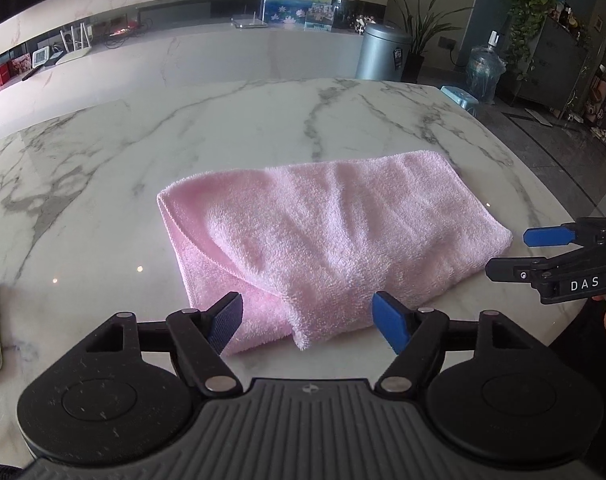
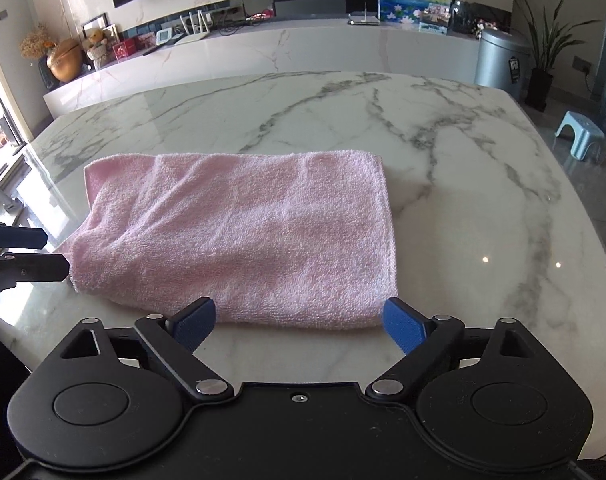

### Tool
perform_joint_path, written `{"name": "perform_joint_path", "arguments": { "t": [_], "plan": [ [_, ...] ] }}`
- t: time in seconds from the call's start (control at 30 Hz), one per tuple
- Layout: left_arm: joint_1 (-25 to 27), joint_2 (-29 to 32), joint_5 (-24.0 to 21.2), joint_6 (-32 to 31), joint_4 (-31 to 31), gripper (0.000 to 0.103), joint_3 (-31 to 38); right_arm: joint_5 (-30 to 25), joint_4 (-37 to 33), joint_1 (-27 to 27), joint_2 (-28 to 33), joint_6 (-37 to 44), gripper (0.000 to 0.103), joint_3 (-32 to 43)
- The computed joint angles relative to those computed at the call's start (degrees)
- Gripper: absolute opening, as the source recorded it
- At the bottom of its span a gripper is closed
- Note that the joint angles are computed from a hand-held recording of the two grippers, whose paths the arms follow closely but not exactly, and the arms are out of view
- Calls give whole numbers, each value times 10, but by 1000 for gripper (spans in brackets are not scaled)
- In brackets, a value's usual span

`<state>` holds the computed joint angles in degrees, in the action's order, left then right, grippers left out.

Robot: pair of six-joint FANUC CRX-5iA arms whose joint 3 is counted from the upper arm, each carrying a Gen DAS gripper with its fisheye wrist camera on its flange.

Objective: Fold towel

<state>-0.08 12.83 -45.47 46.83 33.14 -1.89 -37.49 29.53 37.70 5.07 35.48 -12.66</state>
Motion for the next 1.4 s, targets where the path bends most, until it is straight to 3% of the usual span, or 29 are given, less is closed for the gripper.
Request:
{"name": "perform_joint_path", "arguments": {
  "t": [0.13, 0.23, 0.37, 0.47, 0.63, 0.7, 0.77, 1.1, 1.27, 1.4],
  "plan": [
    [1, -35, 48, -8, 10, 75, -61, 27, 104, 17, -19, -133, 97, -66],
    [-3, -52, 89, -5, 15, 89, -100, 42, 183, 27, -31, -212, 99, -110],
    [-13, -72, 153, -75, 85, 89, -165, 45, 286, 36, -43, -311, 102, -162],
    [-22, -81, 192, -124, 122, 89, -198, 42, 325, 39, -44, -356, 102, -180],
    [-41, -91, 253, -198, 173, 89, -239, 40, 348, 43, -38, -386, 102, -187],
    [-43, -89, 255, -219, 196, 103, -247, 41, 359, 44, -35, -395, 102, -188],
    [-46, -89, 256, -240, 223, 103, -255, 37, 359, 46, -31, -394, 102, -187],
    [-41, -84, 257, -168, 150, 103, -241, 19, 343, 53, -22, -397, 102, -176],
    [-47, -84, 275, -158, 148, 103, -245, 12, 335, 58, -14, -384, 102, -167],
    [-60, -85, 304, -198, 200, 103, -263, 3, 337, 64, -7, -379, 103, -163]
  ]
}}
